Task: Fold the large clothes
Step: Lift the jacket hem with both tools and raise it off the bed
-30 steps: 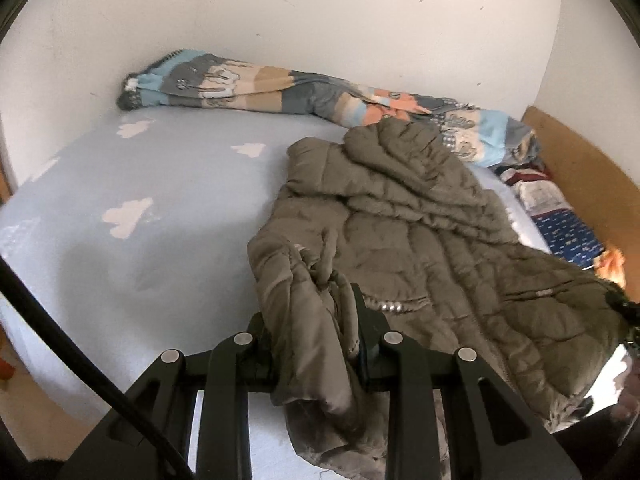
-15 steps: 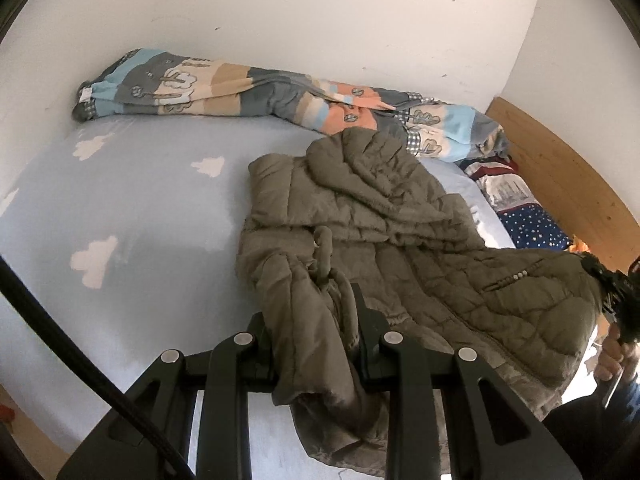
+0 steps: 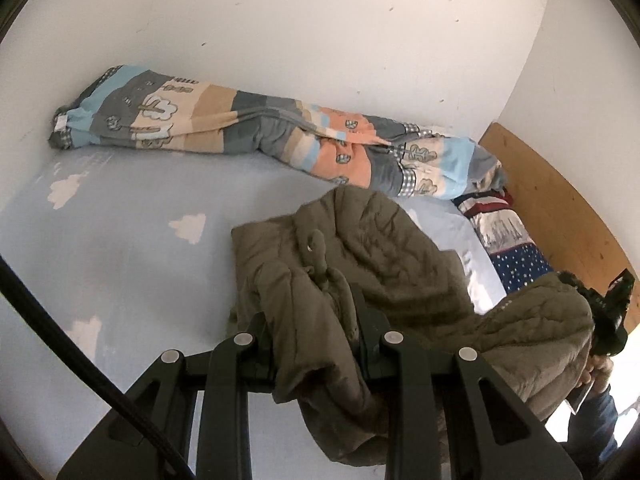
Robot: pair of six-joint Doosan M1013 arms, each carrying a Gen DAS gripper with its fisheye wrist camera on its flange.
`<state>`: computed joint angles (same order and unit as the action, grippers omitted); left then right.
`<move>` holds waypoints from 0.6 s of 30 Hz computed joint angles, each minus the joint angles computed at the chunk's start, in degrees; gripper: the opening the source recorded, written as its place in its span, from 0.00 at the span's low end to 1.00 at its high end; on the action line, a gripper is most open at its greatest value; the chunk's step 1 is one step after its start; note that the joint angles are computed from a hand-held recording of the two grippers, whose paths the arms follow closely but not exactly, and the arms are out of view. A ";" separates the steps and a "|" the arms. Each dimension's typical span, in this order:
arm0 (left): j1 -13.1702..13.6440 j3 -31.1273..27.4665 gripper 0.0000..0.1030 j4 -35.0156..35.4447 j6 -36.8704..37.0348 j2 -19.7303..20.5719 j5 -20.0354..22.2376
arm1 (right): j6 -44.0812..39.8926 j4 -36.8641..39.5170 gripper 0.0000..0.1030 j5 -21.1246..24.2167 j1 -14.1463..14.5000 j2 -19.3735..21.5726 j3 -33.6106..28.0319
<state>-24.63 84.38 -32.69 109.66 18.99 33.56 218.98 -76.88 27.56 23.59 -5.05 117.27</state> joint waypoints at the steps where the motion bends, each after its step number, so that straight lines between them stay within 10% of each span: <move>1: 0.00 -1.08 0.26 0.10 -0.40 0.68 0.39 | -1.14 0.62 0.15 -0.33 -0.74 0.47 -0.48; 18: -0.93 -22.87 0.27 12.99 -14.32 15.85 7.09 | -26.37 17.15 0.14 -2.82 -11.91 12.34 -11.55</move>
<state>-25.56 61.51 -19.70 95.34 34.84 40.65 192.61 -59.73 24.74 11.68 7.30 105.72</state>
